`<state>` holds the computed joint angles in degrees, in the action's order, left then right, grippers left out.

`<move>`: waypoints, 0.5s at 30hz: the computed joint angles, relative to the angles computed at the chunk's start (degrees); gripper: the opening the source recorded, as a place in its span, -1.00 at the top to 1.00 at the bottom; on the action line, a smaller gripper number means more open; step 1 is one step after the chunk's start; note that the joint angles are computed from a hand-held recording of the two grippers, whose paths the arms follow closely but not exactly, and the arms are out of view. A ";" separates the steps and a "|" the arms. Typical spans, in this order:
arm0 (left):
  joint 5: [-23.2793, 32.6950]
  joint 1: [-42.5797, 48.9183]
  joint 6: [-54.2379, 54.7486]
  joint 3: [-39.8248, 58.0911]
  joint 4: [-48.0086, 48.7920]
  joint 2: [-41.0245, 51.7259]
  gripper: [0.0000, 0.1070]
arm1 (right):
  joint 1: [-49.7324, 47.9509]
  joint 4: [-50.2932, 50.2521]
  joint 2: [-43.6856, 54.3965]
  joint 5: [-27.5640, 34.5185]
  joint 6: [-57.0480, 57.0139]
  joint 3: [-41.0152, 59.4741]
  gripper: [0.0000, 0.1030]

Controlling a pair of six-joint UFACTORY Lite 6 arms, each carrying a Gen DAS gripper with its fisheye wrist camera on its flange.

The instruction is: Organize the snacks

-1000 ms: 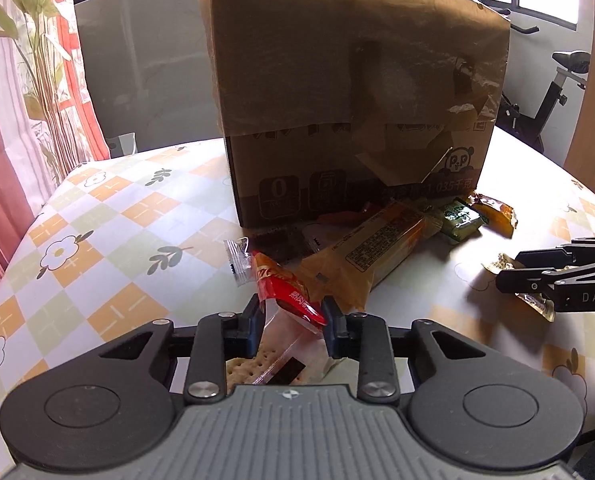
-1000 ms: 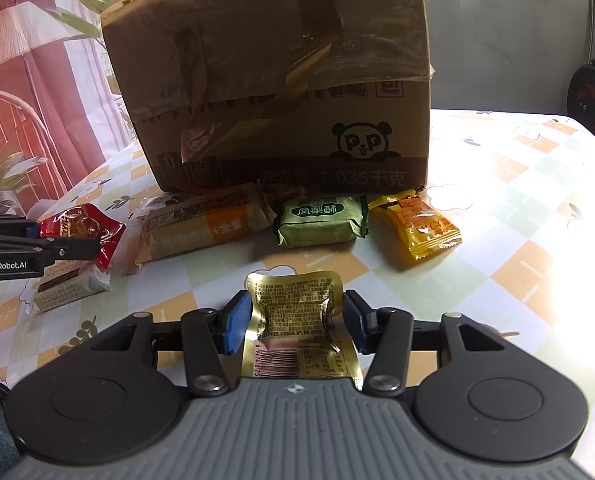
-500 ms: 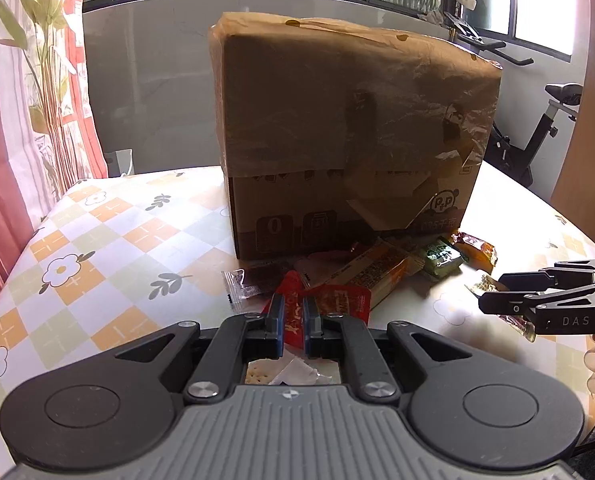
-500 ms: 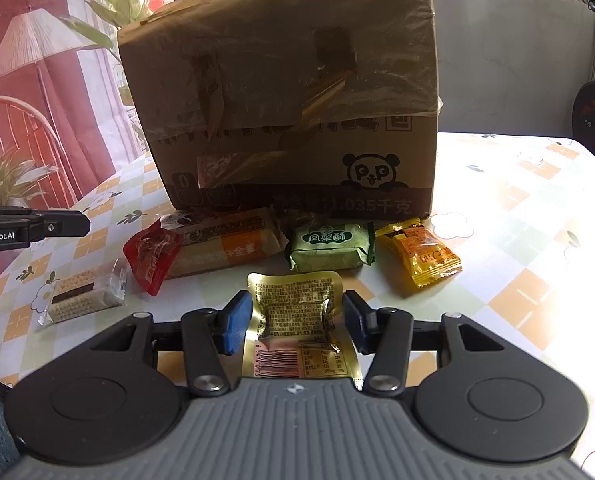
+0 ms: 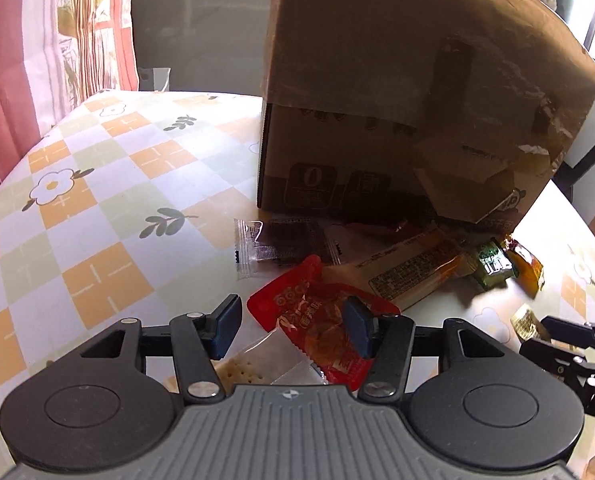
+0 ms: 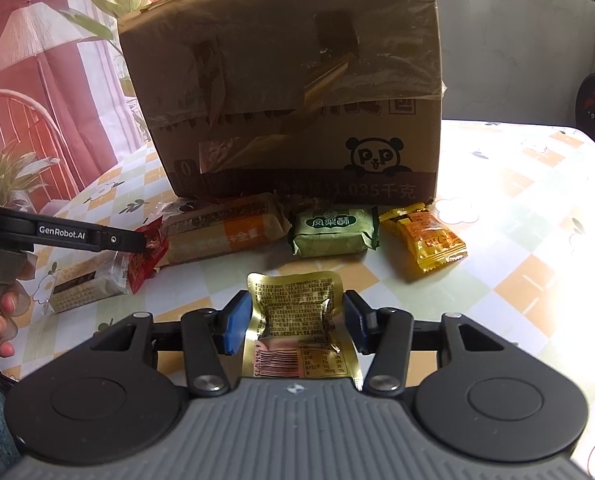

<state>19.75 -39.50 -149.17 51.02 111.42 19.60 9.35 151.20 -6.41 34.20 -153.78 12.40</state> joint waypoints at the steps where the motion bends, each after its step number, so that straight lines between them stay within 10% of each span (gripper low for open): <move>1: -1.02 0.78 -2.72 0.23 1.43 0.07 -0.11 | -0.21 -0.21 0.19 0.04 0.24 0.11 -0.02; 15: 4.32 -2.58 11.40 -0.12 -8.40 1.73 -0.22 | -1.03 -1.57 1.79 0.68 1.46 0.73 -0.02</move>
<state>24.07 -42.08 -137.77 50.89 103.02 21.33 8.32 149.64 -4.62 34.88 -152.31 13.14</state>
